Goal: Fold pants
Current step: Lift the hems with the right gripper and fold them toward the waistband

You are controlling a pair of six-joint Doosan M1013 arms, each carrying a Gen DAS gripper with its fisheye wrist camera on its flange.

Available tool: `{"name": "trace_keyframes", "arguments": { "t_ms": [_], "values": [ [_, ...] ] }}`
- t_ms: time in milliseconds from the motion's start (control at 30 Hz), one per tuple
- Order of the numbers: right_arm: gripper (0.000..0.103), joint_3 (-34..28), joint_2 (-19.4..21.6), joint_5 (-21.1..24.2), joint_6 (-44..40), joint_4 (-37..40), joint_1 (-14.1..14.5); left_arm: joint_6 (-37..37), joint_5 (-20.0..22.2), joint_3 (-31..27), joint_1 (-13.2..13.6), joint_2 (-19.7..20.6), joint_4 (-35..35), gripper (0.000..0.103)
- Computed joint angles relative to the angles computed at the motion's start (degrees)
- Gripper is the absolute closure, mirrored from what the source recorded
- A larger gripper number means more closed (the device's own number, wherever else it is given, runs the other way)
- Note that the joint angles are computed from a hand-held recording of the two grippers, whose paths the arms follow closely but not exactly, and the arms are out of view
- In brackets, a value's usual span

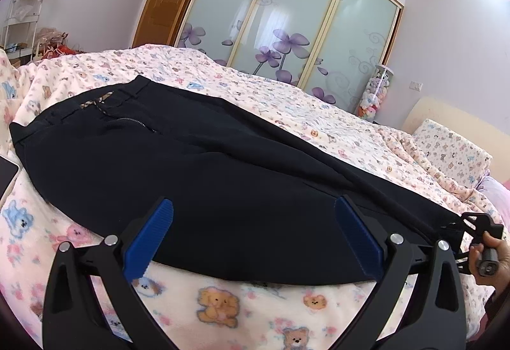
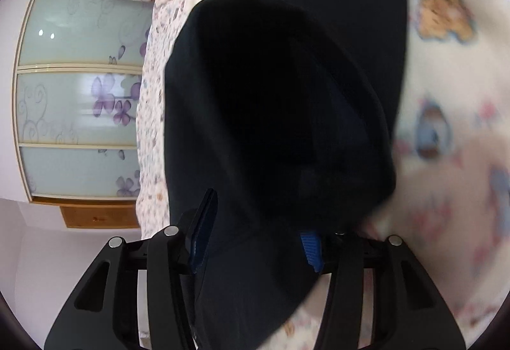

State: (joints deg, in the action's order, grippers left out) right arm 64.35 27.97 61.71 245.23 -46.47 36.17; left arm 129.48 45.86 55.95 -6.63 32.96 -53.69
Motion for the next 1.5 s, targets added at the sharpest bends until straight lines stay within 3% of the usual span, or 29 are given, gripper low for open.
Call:
{"name": "trace_keyframes", "arguments": {
  "t_ms": [33, 100, 200, 267, 333, 400, 467, 533, 667, 767, 800, 833, 867, 900, 1000, 1100, 1267, 1400, 1467, 1500],
  "values": [
    [0.089, -0.91, 0.27, 1.52, -3.20, 0.96, -0.34, -0.52, 0.32, -0.33, -0.02, 0.19, 0.28, 0.002],
    [0.092, -2.48, 0.53, 3.85, -9.31, -3.96, -0.32, -1.32, 1.02, -0.87, 0.00, 0.50, 0.62, 0.002],
    [0.094, -3.98, 0.56, 5.39, -19.88, -21.89, 1.68, -1.11, 1.08, -0.83, 0.16, 0.52, 0.00, 0.002],
    [0.099, -4.28, 0.83, 8.94, -25.51, -25.61, 2.84, -0.16, 0.85, -0.55, 0.23, 0.38, -0.89, 0.002],
    [0.099, -1.99, -0.32, 11.81, -23.29, -18.66, 2.98, 0.51, 0.65, -0.32, 0.24, 0.23, -1.39, 0.002],
    [0.101, 3.31, -2.58, 12.32, -12.31, -10.99, 3.10, 0.92, 0.52, -0.15, 0.23, 0.08, -1.72, 0.002],
    [0.102, 9.37, -4.99, 10.35, -1.19, -7.91, 3.87, 0.97, 0.73, -0.14, 0.25, 0.01, -1.76, 0.002],
    [0.102, 11.85, -6.28, 7.62, 2.43, -8.32, 4.40, 1.12, 1.51, -0.32, 0.35, 0.08, -2.13, 0.002],
    [0.100, 6.71, -5.37, 8.03, -4.75, -6.87, 4.19, 0.13, 1.24, -0.26, 0.31, -0.06, -1.91, 0.002],
    [0.100, -1.20, -1.74, 7.74, -15.76, -8.21, 4.07, 0.53, -0.64, 0.72, 0.16, -0.63, -2.29, 0.002],
    [0.090, -4.58, 0.04, 4.57, -19.39, -8.11, 3.38, 0.64, -1.23, 0.90, 0.12, -0.75, -2.05, 0.002],
    [0.056, -6.17, 1.05, 1.13, -21.04, -7.52, 2.72, 0.56, -2.19, 1.16, -0.02, -0.95, -1.21, 0.002],
    [0.038, -7.45, 2.13, -2.63, -21.66, -6.88, 2.15, 0.61, -2.77, 1.32, -0.08, -1.08, -0.85, 0.002],
    [0.027, -9.52, 3.94, -8.09, -21.87, -6.36, 1.29, 0.66, -3.57, 1.46, -0.15, -1.19, -0.51, 0.002],
    [0.052, -15.27, 8.86, -18.70, -23.78, -2.38, -1.06, 0.47, -6.31, 2.00, -0.34, -1.62, 0.69, 0.002],
    [0.057, -19.99, 13.05, -22.94, -21.73, 2.21, -3.15, -0.14, -8.06, 1.78, -0.40, -1.57, 2.37, 0.002],
    [0.060, -22.66, 16.18, -18.59, -13.25, -0.09, -3.76, -4.21, -6.59, -0.18, -0.16, -0.48, 6.14, 0.002],
    [0.065, -22.97, 16.99, -12.13, -7.00, -6.23, -3.33, -7.50, -6.26, -1.54, -0.07, 0.32, 9.59, 0.002],
    [0.075, -24.41, 17.75, -8.63, -11.97, -6.09, -3.53, -8.19, -4.57, -2.57, 0.07, 0.90, 10.20, 0.002],
    [0.092, -24.08, 17.73, -8.13, -11.87, -7.37, -3.33, -8.38, -3.50, -3.08, 0.17, 1.23, 10.32, 0.002]
  ]
}}
